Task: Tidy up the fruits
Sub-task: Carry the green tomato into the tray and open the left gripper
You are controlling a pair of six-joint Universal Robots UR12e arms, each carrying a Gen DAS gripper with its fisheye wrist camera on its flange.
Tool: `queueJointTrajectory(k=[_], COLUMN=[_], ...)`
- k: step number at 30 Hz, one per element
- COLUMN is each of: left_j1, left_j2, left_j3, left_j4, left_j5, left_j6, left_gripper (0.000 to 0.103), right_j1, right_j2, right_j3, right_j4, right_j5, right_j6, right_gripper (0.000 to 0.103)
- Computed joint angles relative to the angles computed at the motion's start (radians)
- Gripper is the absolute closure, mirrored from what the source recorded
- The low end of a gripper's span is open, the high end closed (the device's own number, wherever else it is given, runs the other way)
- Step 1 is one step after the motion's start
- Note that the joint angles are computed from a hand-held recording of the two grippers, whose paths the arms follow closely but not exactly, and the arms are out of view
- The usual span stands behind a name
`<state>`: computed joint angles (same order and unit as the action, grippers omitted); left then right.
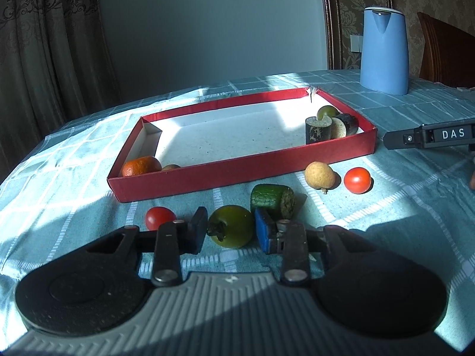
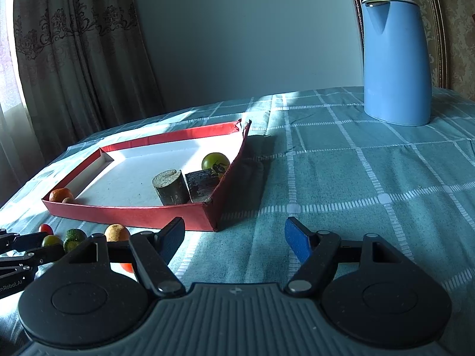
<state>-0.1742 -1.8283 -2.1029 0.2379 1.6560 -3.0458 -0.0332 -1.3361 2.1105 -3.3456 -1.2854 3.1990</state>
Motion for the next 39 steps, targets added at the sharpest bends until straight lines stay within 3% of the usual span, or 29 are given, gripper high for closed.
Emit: queueJointTrajectory(k=[5,14,19,25,30,39], left_j1=[-0.004,-0.006,-0.017,-0.013,-0.017,-0.018], left_j2=[0.003,-0.017,-0.066,-0.106,-0.136,-0.143], left_j3=[0.003,0.072,0.155,0.224,0.258,0.262], left_j4=[0.008,0.036,-0.022,-0.121,-0.159,-0.177], left_j5=[0.036,0.096,0.167,0.192,0.253,0.272], left_j6=[-0.019,-0.059,-0.085,-0.177,-0.188,-0.186], left_gripper=[0.071,0.071,0.071,0.071,0.071,0.070], right_j1=[-0.006,-0.002,-0.001,0.000,0.000,0.002], right_j2=[0.001,-0.005,-0.005,-0.003,-0.003,-0.004], right_j3=[0.006,0.000,0.000,-0.001,-0.001,0.000], right_j4=[-0.028,0.022,0.023,0.024,0.023,0.023], right_j5=[0.033,0.028,0.027,0.029,0.030,0.029], right_j6=[-0.006,-0.013,-0.018,-0.027,-0.030,-0.034], right_gripper=[0.029,0.029,0.029,0.029,0.029,0.029])
